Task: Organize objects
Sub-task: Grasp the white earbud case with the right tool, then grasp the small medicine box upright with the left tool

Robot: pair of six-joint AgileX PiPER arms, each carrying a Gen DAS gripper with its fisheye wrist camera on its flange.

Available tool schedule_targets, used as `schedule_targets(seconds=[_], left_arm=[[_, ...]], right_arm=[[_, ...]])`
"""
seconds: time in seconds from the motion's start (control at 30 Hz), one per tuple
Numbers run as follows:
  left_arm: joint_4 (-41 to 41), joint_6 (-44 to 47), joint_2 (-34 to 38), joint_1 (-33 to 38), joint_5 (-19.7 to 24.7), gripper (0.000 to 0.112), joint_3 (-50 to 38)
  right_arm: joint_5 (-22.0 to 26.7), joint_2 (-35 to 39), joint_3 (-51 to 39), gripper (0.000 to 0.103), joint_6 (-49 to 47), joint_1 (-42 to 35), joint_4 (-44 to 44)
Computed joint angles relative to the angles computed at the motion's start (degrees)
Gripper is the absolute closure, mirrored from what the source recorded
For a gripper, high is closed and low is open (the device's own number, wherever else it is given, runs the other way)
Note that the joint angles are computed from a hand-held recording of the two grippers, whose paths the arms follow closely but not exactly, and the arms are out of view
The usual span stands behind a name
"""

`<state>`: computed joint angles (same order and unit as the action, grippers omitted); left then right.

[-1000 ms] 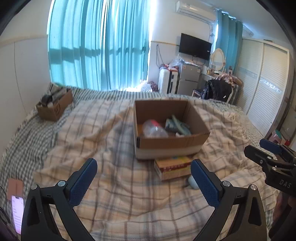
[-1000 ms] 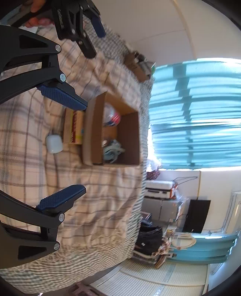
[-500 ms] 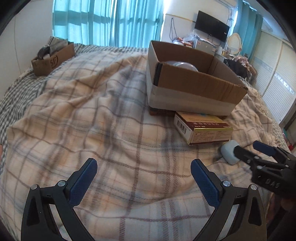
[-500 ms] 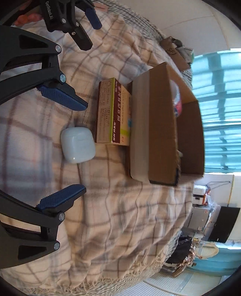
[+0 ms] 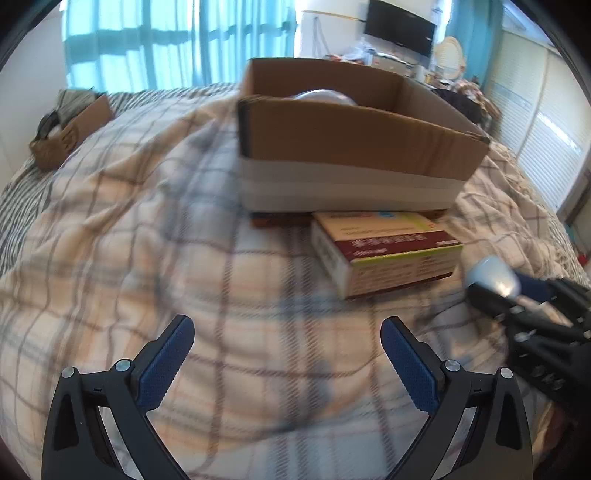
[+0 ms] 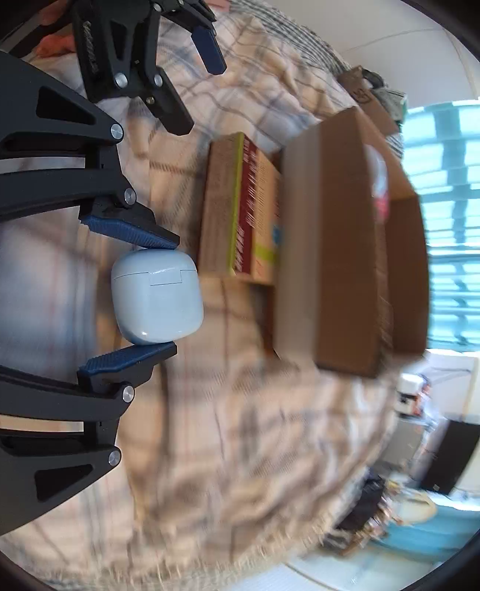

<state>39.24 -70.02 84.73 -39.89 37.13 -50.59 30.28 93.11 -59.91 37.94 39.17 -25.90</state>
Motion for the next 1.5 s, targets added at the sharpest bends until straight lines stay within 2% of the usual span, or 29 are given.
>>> schedule_targets(seconds=[0.2,0.3,0.4,0.53,0.6,0.63,0.73,0.8,0.9,1.0,1.07,1.17,1.23,1.3,1.4,1.5], left_arm=[[-0.38,4.07,3.89,1.32,1.18,0.009,-7.20],[0.41,5.85,5.52,2.05,1.50,0.009,-10.04],[-3.58,12.67,8.97,3.32,1.22,0.009,-13.00],[-9.05,16.71,11.21,3.41,-2.27,0.009,-14.91],[-14.14,22.46,13.61,2.49,-2.72,0.009,-17.75],[-13.56,22.51,15.33,1.19,-1.52,0.009,-19.51],[-8.11,20.76,20.32,-3.05,6.01,0.009,-25.49],[-9.00,21.33,20.97,-4.30,7.71,0.009,-26.81],[-13.93,23.05,17.69,-4.92,3.94,0.009,-24.35],[-23.42,31.41,12.69,-3.64,-3.44,0.009,-19.13],[-27.73,35.39,11.00,-2.02,-5.62,0.009,-16.92],[-20.79,31.11,11.27,-0.37,-3.93,0.009,-16.54],[-19.73,31.69,12.12,0.66,-3.09,0.009,-17.48],[-22.11,36.29,13.08,2.86,-4.55,0.009,-17.89],[-29.96,47.12,14.53,5.31,-7.14,0.009,-18.39],[-29.11,48.58,17.79,4.26,-6.11,0.009,-21.64]], right_arm=[[-2.69,-6.86,5.19,0.053,1.06,-6.13,0.31],[-4.33,-7.49,5.84,0.053,-2.31,-9.19,4.46],[-5.13,-7.18,5.86,0.053,-4.75,-10.25,7.71],[-6.10,-6.60,5.95,0.053,-7.35,-11.09,10.62],[-6.99,-7.09,6.71,0.053,-8.42,-11.89,11.90],[-7.29,-7.54,7.13,0.053,-8.59,-12.30,12.33],[-7.56,-8.77,8.04,0.053,-7.21,-13.58,11.39],[-7.65,-9.42,8.60,0.053,-6.32,-14.64,10.86],[-7.84,-10.17,9.19,0.053,-5.94,-16.16,10.87],[-7.85,-11.08,9.82,0.053,-6.01,-17.36,10.70],[-8.07,-11.68,10.35,0.053,-6.55,-18.36,11.19],[-8.46,-12.25,10.83,0.053,-8.35,-19.49,13.29],[-8.46,-12.07,10.66,0.053,-9.14,-19.39,13.84],[-8.54,-11.94,10.48,0.053,-9.85,-18.80,14.00],[-8.44,-11.41,10.07,0.053,-9.96,-17.77,13.56],[-8.10,-10.65,9.73,0.053,-9.63,-17.24,13.05]])
